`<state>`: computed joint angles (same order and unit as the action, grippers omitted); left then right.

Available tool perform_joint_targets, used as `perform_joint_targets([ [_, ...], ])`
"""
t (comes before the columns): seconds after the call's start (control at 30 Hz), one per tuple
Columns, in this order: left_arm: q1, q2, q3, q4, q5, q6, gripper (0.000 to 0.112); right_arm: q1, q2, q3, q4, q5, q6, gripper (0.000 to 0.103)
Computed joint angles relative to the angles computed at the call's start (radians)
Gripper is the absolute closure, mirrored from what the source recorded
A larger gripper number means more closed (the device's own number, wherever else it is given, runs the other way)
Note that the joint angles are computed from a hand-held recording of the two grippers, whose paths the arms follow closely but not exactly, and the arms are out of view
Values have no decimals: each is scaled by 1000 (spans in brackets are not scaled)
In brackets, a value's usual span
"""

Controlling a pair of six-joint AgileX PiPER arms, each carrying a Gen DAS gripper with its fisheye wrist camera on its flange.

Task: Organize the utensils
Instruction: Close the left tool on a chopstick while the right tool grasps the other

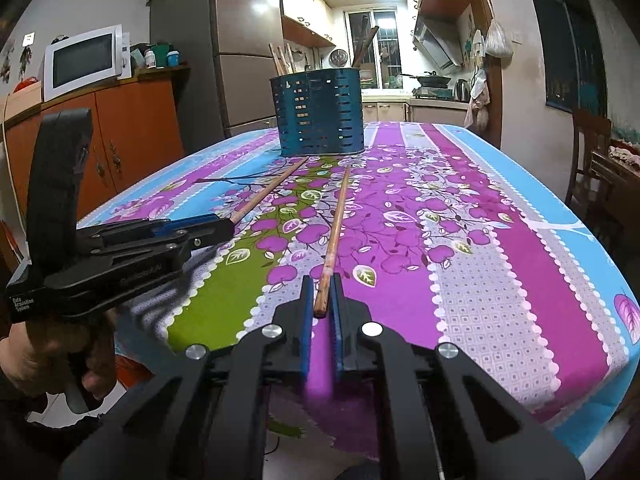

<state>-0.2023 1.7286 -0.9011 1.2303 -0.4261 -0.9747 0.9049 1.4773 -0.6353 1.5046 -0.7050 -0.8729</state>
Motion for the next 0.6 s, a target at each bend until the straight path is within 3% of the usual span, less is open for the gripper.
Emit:
perform_joint_targets([
  [0.4,12,-30,62,-91,-23,113,103,25,24,-7,-9,-49,4,95],
  [0.6,9,-20,87,-216,-57,248,102,44,36,-9,-24,-58,6,84],
])
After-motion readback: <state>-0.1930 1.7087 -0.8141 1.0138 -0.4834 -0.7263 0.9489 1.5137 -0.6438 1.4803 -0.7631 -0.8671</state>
